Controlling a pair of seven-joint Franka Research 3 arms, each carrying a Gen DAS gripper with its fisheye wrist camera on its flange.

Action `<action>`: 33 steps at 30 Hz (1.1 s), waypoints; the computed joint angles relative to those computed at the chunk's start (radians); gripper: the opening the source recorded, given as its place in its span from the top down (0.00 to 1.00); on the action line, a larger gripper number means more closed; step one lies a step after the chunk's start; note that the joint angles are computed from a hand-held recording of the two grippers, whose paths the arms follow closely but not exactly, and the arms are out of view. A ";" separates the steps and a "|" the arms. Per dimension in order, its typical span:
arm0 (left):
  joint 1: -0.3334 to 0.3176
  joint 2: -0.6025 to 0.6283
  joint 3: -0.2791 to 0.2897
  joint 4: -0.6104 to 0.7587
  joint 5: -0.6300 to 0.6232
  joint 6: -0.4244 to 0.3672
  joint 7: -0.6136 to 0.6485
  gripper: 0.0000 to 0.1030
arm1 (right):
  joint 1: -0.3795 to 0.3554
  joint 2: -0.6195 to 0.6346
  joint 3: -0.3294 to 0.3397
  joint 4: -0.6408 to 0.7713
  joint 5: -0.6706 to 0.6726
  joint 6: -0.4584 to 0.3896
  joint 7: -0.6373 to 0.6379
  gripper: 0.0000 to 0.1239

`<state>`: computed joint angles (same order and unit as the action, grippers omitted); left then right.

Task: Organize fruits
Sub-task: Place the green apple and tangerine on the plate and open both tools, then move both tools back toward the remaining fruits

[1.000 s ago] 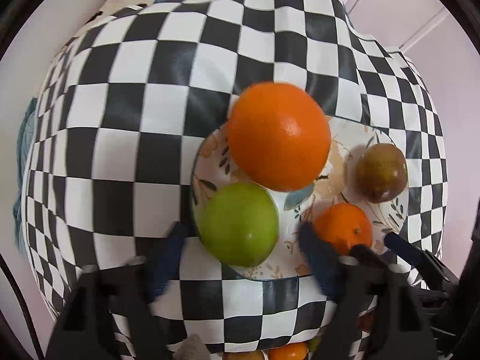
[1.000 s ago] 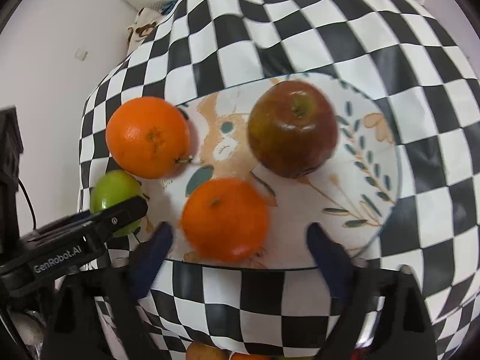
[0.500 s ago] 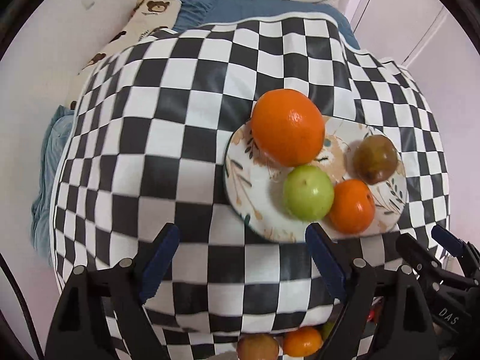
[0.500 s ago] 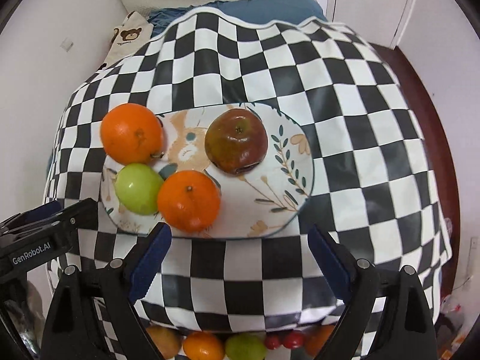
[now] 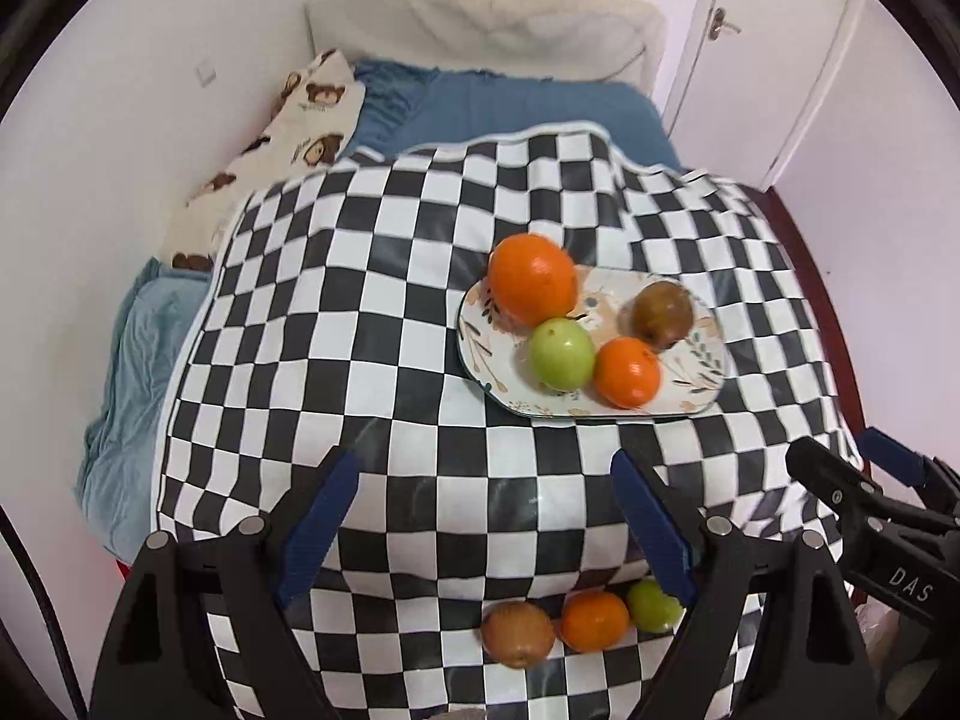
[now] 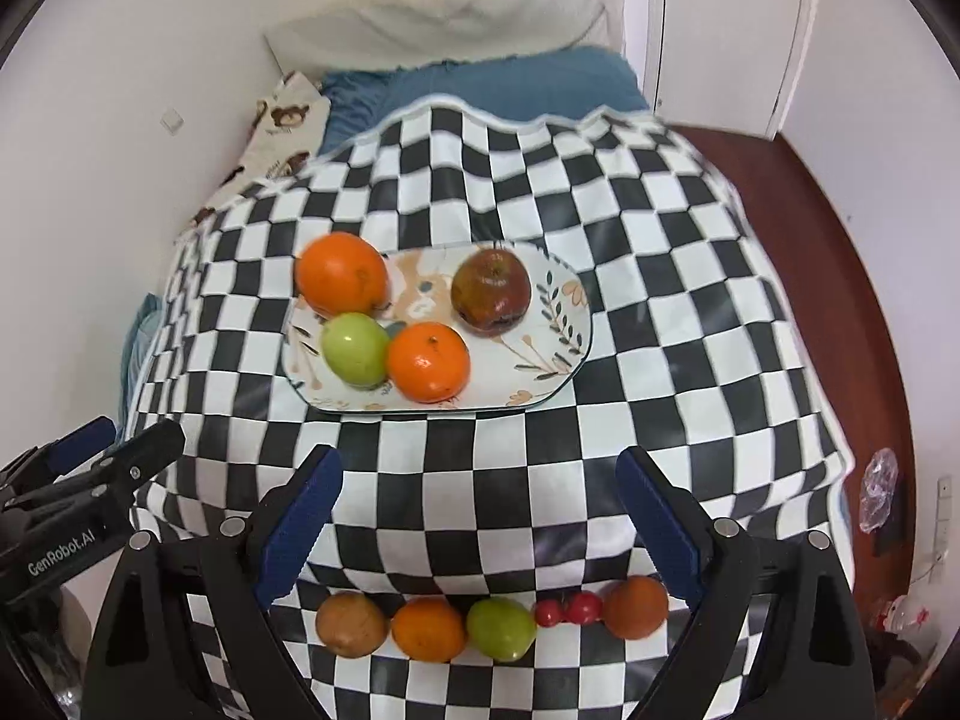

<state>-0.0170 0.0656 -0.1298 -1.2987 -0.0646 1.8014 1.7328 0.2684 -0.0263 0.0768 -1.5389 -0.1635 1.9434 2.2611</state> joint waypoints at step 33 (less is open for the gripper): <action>-0.026 -0.208 0.018 -0.510 0.093 -0.096 -0.078 0.00 | 0.009 -0.368 -0.037 -0.691 0.577 0.210 0.005 0.29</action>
<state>-0.0428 -0.1426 -0.1120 -1.8089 0.0285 1.7049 1.6547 0.2774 -0.3942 0.0402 -2.2302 0.4138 2.1533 2.2662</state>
